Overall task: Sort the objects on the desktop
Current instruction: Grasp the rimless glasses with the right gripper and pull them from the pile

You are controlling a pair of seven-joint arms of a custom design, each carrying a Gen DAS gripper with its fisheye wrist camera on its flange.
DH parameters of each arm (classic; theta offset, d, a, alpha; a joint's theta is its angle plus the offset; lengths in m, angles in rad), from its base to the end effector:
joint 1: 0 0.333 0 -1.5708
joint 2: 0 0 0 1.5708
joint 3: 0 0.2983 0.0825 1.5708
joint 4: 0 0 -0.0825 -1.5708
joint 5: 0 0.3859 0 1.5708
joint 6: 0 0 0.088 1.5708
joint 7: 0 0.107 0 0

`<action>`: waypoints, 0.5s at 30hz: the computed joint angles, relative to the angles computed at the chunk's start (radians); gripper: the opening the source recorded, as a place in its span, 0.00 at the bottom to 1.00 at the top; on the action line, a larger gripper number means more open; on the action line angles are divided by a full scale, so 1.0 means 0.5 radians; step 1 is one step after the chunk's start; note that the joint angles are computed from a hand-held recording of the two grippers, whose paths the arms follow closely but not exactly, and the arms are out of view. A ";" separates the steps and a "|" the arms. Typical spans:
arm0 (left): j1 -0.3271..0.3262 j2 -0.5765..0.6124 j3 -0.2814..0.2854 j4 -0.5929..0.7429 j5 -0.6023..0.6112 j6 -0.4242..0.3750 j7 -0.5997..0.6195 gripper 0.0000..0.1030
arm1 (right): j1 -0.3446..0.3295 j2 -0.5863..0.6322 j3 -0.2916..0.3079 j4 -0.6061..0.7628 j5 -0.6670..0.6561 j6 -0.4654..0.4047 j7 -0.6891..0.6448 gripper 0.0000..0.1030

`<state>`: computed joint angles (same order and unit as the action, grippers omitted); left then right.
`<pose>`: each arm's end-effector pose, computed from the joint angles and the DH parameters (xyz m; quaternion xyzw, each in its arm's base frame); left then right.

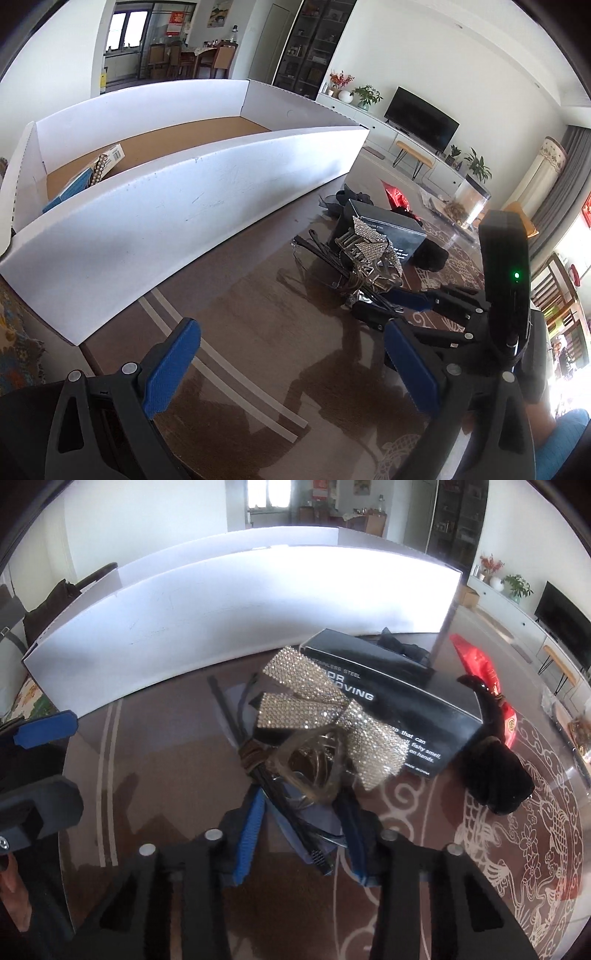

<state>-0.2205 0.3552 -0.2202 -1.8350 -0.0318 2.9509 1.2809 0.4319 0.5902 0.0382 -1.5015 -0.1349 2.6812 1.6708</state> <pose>0.6224 -0.2742 0.4152 -0.6290 0.6800 -0.3587 0.1149 0.6629 0.3352 0.3745 -0.8124 0.5042 -0.1718 0.2370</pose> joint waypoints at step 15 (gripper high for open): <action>-0.019 0.062 -0.031 0.090 0.004 -0.103 0.118 0.98 | 0.404 -1.053 -0.445 -1.475 -0.982 0.563 1.996 0.66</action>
<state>-0.2302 0.3864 -0.2356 -1.7901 -0.0300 2.8993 1.3398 0.6339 0.0637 -0.1840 -2.2390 -0.6258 2.9625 2.6690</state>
